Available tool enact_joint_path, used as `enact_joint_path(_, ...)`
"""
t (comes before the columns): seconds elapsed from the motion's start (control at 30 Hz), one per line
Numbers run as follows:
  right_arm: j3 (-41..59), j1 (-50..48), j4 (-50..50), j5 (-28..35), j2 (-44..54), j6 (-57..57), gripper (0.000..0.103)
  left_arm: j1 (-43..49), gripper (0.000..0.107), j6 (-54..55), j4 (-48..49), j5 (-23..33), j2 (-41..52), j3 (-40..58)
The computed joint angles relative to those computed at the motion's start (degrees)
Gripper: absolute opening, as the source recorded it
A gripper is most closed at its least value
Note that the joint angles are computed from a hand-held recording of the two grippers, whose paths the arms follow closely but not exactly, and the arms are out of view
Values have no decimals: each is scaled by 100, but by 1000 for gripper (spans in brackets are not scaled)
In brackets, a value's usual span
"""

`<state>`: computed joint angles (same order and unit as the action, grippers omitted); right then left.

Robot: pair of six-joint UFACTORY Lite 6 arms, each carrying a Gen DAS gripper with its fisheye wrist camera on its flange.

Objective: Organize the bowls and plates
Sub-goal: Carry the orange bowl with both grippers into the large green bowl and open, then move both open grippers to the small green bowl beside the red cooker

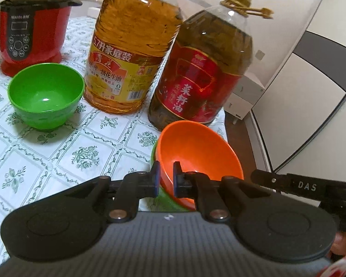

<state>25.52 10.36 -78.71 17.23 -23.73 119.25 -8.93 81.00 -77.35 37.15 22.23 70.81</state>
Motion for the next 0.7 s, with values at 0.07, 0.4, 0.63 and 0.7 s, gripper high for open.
enact_joint_path(0.07, -132, 304, 313, 233, -265, -63, 27, 94, 8, 126, -13, 36, -268, -270)
enact_joint_path(0.4, -708, 2460, 1286, 1760, -1454, 691, 49, 716, 30, 369, 361, 355, -1820, -1711)
enact_joint_path(0.63, -632, 4057, 1581, 2943, -1355, 1306, 51, 1135, 46, 503, 614, 649, -2710, -2498)
enact_joint_path(0.7, -583, 4429, 1620, 3210, -1270, 1440, 52, 1310, 53, 487, 678, 740, -2864, -2643)
